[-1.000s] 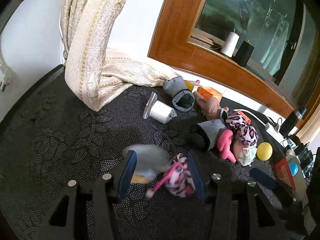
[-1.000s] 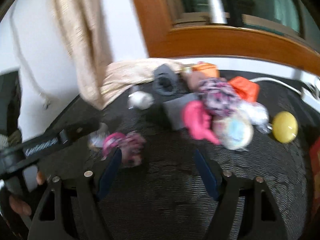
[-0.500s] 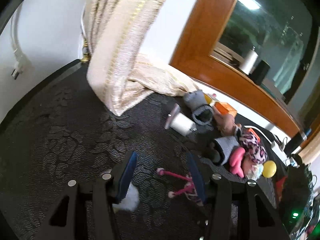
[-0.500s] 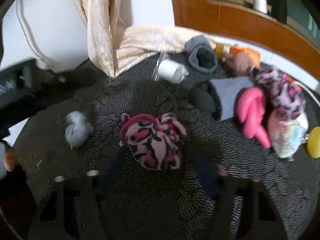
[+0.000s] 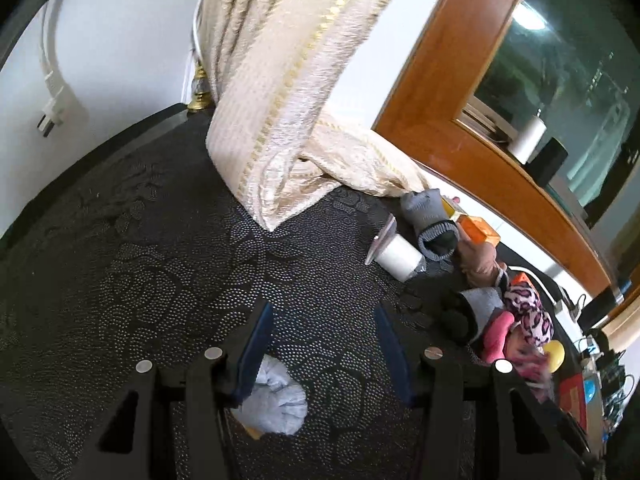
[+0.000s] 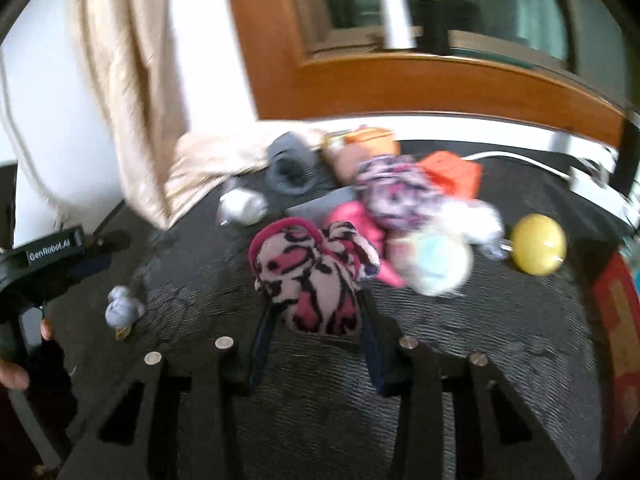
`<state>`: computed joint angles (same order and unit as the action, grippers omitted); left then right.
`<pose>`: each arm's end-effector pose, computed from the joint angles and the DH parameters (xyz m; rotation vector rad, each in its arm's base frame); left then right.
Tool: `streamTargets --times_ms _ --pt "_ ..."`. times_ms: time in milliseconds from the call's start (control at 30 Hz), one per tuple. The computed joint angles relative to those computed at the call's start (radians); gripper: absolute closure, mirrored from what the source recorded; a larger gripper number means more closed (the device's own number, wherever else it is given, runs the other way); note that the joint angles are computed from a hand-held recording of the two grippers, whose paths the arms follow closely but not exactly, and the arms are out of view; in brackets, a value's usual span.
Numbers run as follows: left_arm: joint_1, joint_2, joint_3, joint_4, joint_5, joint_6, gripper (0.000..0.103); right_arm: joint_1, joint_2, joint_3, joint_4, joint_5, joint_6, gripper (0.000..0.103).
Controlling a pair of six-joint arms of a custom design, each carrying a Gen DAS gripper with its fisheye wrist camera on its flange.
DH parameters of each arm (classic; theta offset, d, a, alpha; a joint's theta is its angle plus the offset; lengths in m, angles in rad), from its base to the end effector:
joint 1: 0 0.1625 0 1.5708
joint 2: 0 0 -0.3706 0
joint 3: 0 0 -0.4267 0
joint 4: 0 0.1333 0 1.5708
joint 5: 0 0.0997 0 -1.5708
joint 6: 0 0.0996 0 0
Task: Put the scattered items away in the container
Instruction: 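Grasp the grey knit plush with the left tool while the right tool grasps the pink leopard plush, then carry both plushes to the box and open both tools to release them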
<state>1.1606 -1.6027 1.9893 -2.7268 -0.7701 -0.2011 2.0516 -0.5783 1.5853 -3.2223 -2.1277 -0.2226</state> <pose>-0.0129 -0.5432 0.3916 -0.1543 2.3646 -1.1992 0.3809 -0.5557 -0.0033 0.6431 -2.4517 0.9283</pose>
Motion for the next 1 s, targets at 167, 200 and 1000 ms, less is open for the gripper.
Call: streamTargets --times_ms 167,200,1000 --pt "0.005 -0.015 -0.004 0.033 -0.047 0.000 0.048 -0.026 -0.035 0.048 -0.028 -0.002 0.048 0.059" --pt "0.002 -0.025 -0.003 0.039 -0.056 0.017 0.048 -0.028 -0.037 0.048 -0.026 0.003 0.049 0.059" --pt "0.025 0.000 0.067 0.083 0.091 0.068 0.055 -0.019 -0.055 0.076 -0.093 0.038 0.027 0.058"
